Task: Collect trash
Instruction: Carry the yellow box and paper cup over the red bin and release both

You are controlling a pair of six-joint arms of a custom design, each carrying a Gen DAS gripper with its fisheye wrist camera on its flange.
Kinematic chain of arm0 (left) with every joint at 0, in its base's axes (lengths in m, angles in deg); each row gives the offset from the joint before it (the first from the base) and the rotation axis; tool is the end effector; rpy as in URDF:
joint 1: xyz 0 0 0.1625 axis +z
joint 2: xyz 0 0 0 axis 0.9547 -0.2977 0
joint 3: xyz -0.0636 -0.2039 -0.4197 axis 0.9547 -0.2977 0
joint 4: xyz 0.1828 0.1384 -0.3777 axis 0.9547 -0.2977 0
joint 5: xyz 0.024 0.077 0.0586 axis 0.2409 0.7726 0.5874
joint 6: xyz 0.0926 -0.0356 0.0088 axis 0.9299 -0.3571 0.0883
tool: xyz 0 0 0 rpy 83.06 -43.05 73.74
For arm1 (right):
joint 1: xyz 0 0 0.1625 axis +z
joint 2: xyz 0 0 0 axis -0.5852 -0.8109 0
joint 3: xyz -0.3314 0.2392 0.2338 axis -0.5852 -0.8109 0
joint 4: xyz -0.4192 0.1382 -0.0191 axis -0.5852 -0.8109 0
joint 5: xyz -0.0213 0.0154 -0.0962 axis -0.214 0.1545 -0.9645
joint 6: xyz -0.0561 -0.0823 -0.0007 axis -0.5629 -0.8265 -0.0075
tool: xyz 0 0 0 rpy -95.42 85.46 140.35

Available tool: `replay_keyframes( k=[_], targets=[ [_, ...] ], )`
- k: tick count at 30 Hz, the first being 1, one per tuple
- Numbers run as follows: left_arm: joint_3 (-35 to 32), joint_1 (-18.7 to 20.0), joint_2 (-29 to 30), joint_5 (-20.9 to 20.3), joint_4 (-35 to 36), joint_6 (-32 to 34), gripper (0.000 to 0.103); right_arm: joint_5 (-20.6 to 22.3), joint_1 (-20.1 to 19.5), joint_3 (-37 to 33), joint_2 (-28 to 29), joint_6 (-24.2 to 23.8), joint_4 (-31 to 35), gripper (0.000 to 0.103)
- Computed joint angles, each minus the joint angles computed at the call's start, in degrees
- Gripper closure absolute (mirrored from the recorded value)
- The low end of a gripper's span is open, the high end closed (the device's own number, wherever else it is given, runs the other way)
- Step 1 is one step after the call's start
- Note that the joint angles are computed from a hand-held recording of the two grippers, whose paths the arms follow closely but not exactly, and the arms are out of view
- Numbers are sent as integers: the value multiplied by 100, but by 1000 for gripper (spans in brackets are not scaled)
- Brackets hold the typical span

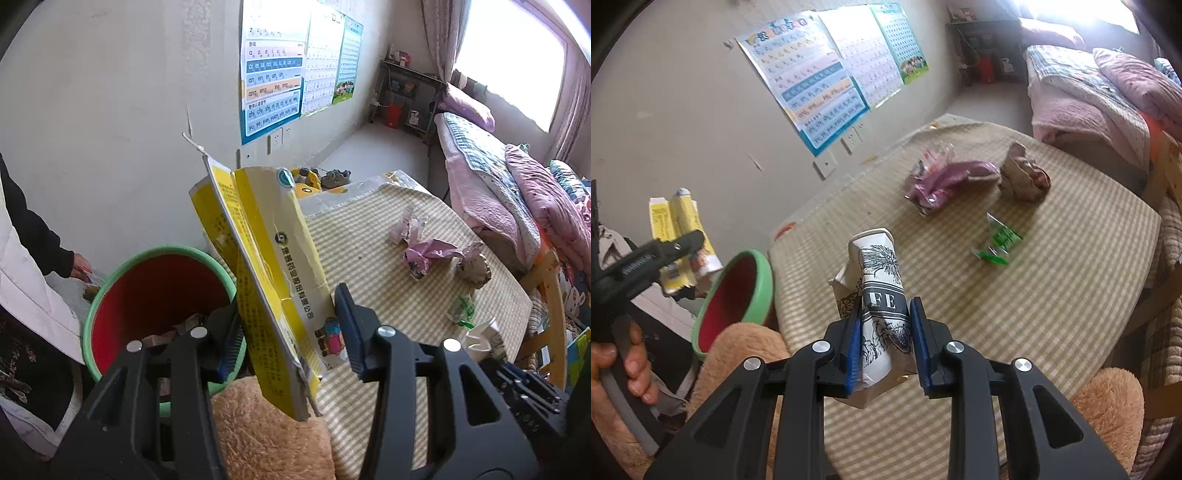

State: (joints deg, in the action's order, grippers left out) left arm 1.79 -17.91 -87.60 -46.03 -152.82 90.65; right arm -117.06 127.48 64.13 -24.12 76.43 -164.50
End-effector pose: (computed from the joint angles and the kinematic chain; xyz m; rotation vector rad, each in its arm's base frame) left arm -0.3684 -0.8584 0.1103 0.7598 2.3970 -0.6915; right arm 0.1063 -0.7159 0.2774 -0.1929 -2.4290 1.1166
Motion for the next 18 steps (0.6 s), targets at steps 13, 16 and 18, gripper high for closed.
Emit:
replay_keyframes(
  k=[13,16,18],
  targets=[
    [-6,265,-137,285,-159,-143,58,108,327,-760,456,-257,413,79],
    [-34,362,-184,327,-103,-281,58,186,411,-1064,642,-361,616,79],
    [-48,423,-216,361,-53,-345,58,255,475,-1300,793,-455,781,79]
  ],
)
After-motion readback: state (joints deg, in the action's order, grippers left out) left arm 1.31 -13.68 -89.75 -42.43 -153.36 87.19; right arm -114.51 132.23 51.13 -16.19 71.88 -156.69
